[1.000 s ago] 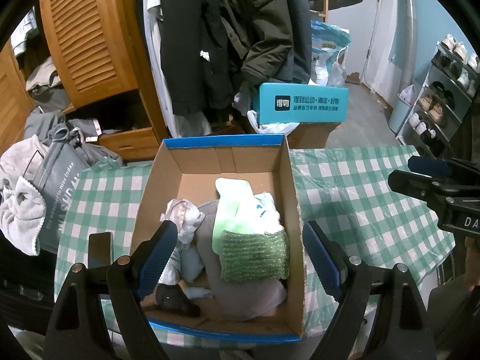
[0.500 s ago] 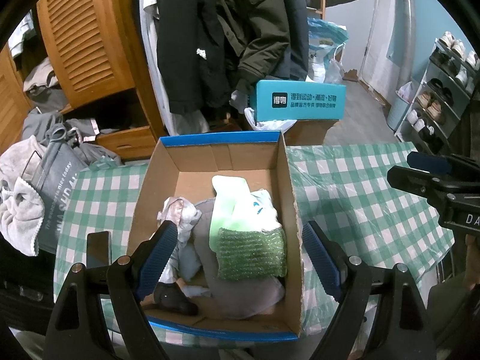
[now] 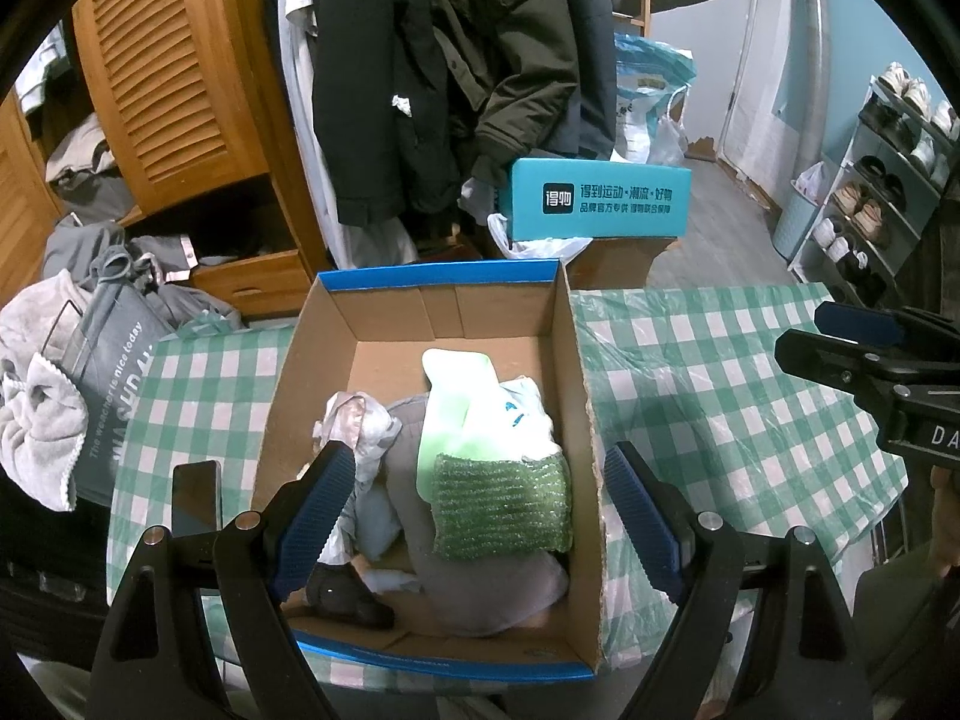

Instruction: Organize soft objects

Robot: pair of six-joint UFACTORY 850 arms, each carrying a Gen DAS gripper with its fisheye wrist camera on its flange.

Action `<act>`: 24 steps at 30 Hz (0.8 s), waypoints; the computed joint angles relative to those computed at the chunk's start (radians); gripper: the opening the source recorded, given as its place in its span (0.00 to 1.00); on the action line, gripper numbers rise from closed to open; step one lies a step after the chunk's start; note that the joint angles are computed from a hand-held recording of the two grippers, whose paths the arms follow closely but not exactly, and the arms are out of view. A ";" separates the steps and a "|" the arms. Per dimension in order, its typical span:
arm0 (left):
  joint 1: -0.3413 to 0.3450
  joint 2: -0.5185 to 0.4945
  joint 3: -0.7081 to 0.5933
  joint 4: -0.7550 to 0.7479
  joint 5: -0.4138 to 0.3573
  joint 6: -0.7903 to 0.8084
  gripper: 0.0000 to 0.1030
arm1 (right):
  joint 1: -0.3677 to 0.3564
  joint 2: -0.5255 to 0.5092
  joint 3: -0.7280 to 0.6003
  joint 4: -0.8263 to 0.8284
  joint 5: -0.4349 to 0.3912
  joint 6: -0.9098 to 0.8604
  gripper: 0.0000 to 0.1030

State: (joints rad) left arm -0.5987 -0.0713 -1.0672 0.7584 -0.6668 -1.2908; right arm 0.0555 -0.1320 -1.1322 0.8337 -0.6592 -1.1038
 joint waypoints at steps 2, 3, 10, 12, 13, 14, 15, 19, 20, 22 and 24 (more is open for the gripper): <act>0.003 -0.001 -0.004 -0.005 -0.002 0.007 0.84 | 0.000 0.000 0.000 0.001 0.000 -0.001 0.63; 0.000 -0.001 -0.002 -0.003 -0.002 0.004 0.84 | 0.000 0.000 0.000 0.001 0.001 -0.001 0.63; 0.003 -0.002 -0.005 -0.006 -0.002 0.007 0.84 | -0.001 0.000 0.000 0.000 -0.001 -0.001 0.63; 0.002 -0.002 -0.005 -0.006 -0.003 0.007 0.84 | 0.000 0.001 0.001 0.000 0.001 0.000 0.63; 0.003 -0.002 -0.006 -0.008 -0.002 0.010 0.84 | 0.000 0.001 0.001 0.000 0.001 0.000 0.63; 0.002 -0.002 -0.005 -0.005 -0.003 0.008 0.84 | 0.000 0.001 0.001 0.000 0.001 0.000 0.63; 0.001 -0.002 -0.006 -0.003 -0.004 0.006 0.84 | 0.000 0.001 0.001 -0.001 0.000 0.000 0.63; 0.000 -0.004 -0.006 -0.005 -0.004 0.007 0.84 | 0.000 0.002 0.001 0.000 0.000 -0.002 0.63; -0.001 -0.004 -0.005 -0.006 -0.003 0.006 0.84 | 0.000 0.002 0.001 0.000 0.000 -0.002 0.63; 0.000 -0.005 -0.007 -0.005 -0.005 0.006 0.84 | 0.000 0.002 0.002 0.000 0.001 -0.001 0.63; 0.000 -0.004 -0.006 -0.004 -0.004 0.006 0.84 | 0.000 0.002 0.002 -0.001 0.001 0.001 0.63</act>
